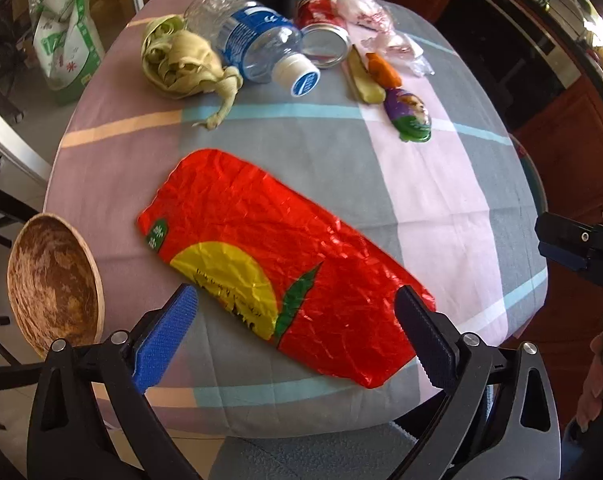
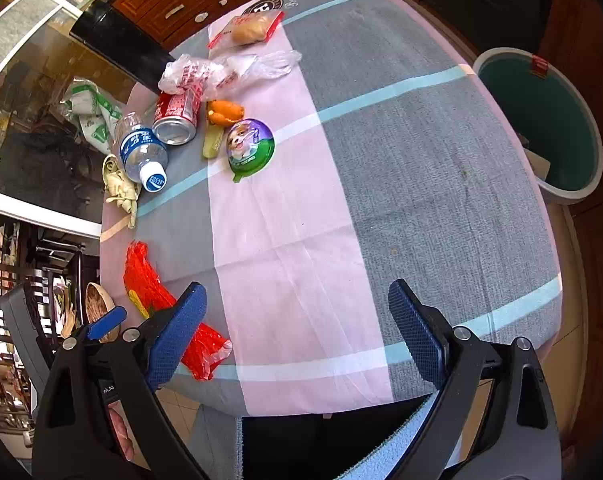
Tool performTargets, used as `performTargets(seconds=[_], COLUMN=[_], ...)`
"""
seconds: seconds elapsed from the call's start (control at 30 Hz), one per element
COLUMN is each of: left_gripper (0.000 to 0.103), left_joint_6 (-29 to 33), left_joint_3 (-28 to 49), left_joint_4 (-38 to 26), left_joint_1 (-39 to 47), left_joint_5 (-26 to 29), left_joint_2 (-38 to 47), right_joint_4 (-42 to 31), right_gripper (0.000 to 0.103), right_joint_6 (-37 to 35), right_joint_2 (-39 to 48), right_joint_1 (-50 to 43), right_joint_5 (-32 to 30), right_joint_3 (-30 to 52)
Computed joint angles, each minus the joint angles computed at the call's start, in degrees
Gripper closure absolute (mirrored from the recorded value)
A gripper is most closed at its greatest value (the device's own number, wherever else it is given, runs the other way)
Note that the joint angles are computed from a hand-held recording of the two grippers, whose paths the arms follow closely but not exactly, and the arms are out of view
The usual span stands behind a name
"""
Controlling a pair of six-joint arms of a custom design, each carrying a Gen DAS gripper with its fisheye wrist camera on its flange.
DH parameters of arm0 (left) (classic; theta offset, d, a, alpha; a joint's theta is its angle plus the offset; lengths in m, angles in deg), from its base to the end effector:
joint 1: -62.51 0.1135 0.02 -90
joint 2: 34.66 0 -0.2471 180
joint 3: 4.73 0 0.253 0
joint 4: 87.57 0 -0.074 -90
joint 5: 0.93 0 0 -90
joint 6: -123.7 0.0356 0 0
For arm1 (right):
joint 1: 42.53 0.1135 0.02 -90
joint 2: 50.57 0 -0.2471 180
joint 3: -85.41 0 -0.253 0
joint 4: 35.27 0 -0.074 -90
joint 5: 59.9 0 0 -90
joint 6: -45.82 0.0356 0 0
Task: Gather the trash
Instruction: 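Move both tools back toward the table, then grasp the red-yellow snack bag with the left tool while the right tool grasps the purple egg toy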
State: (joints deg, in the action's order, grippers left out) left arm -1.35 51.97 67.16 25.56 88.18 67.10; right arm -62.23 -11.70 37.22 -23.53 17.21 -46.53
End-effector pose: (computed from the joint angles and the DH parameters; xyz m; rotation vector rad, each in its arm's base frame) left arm 0.2289 -0.1715 0.0731 0.0433 2.8420 -0.2718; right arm 0.2320 0.0883 0.0989 0.2660 2.8109 0.5401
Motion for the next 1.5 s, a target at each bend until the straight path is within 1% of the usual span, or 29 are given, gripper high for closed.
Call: performTargets(seconds=[0.23, 0.27, 0.4, 0.5, 0.57, 0.67, 0.77, 0.8, 0.83, 0.87, 0.9, 0.93, 0.97, 1.0, 1.03, 1.07, 1.1, 1.23, 1.33, 1.4, 1.5], left_gripper=[0.004, 0.004, 0.004, 0.004, 0.004, 0.004, 0.005, 0.006, 0.009, 0.019, 0.031, 0.038, 0.056, 0.077, 0.083, 0.085, 0.091, 0.093, 0.093, 0.093, 0.093], left_joint_6=[-2.4, -2.5, -1.7, -1.0, -0.3, 0.9, 1.3, 1.6, 2.0, 2.6, 3.1, 3.6, 3.9, 4.3, 4.7, 4.9, 5.5, 8.3, 10.1, 11.6, 13.4], left_joint_3=[-2.7, -2.6, 0.1, 3.3, 5.5, 9.0, 10.4, 11.0, 12.0, 12.7, 13.1, 13.6, 13.8, 14.0, 14.0, 14.2, 14.0, 13.0, 11.2, 10.7, 10.1], left_joint_4=[5.7, 6.3, 7.4, 6.9, 6.4, 5.3, 7.3, 7.4, 6.9, 6.3, 5.9, 5.9, 6.3, 6.8, 7.4, 8.0, 8.5, 9.9, 10.8, 10.7, 10.9], left_joint_1=[3.5, 3.5, 4.4, 4.2, 3.3, 1.2, -0.7, -1.5, -2.5, -3.5, -4.3, -4.9, -4.9, -4.6, -3.9, -3.6, -3.4, -1.2, 2.3, 4.3, 7.0], left_joint_5=[4.8, 4.4, 6.4, 7.4, 6.9, 4.4, 2.8, 2.0, 0.3, -1.6, -3.2, -4.0, -3.7, -2.5, -0.7, 0.4, 0.5, 2.2, 5.8, 8.1, 9.9], left_joint_2=[3.5, 3.5, 5.5, 7.7, 9.2, 11.6, 13.3, 13.8, 14.3, 14.7, 14.9, 15.1, 15.1, 15.2, 15.3, 15.6, 15.4, 14.1, 12.3, 12.0, 11.8], right_joint_4=[-0.7, -0.6, -0.8, -1.0, -1.2, -1.0, -0.7, -0.6, -0.5, -0.5, -0.5, -0.4, -0.3, -0.2, -0.1, 0.3, 0.6, 1.0, 0.9, 0.4, -0.3], right_gripper=[0.015, 0.015, 0.015, 0.015, 0.015, 0.015, 0.015, 0.015, 0.015, 0.015, 0.015, 0.015, 0.015, 0.015, 0.015, 0.015, 0.015, 0.015, 0.015, 0.015, 0.015], right_joint_6=[0.0, 0.0, 0.0, -0.4, -0.7, -1.2, -1.5, -1.6, -1.7, -1.8, -1.9, -1.9, -2.0, -2.0, -1.9, -1.7, -1.5, -1.1, -1.0, -1.0, -2.0], right_joint_2=[3.0, 3.6, 5.8, 6.9, 7.2, 8.2, 9.4, 9.9, 10.4, 10.9, 11.4, 12.1, 12.7, 13.2, 13.5, 14.0, 14.1, 14.9, 15.9, 17.4, 21.3], right_joint_1=[1.6, 1.5, 0.5, -0.6, -1.5, -3.0, -4.3, -4.6, -4.9, -5.2, -5.5, -5.6, -5.8, -6.0, -6.0, -6.0, -6.1, -5.7, -5.1, -4.3, -2.4], right_joint_5=[0.7, 0.7, 0.4, 0.2, 0.2, -0.2, -0.6, -0.7, -0.7, -0.8, -0.9, -0.9, -0.9, -0.9, -1.0, -1.0, -1.0, -0.3, 0.4, 0.9, 1.5], right_joint_3=[2.1, 2.4, 3.7, 4.7, 5.0, 5.6, 5.8, 6.0, 6.1, 6.4, 6.6, 7.0, 7.3, 7.6, 7.8, 8.0, 8.2, 10.1, 12.7, 15.3, 20.7])
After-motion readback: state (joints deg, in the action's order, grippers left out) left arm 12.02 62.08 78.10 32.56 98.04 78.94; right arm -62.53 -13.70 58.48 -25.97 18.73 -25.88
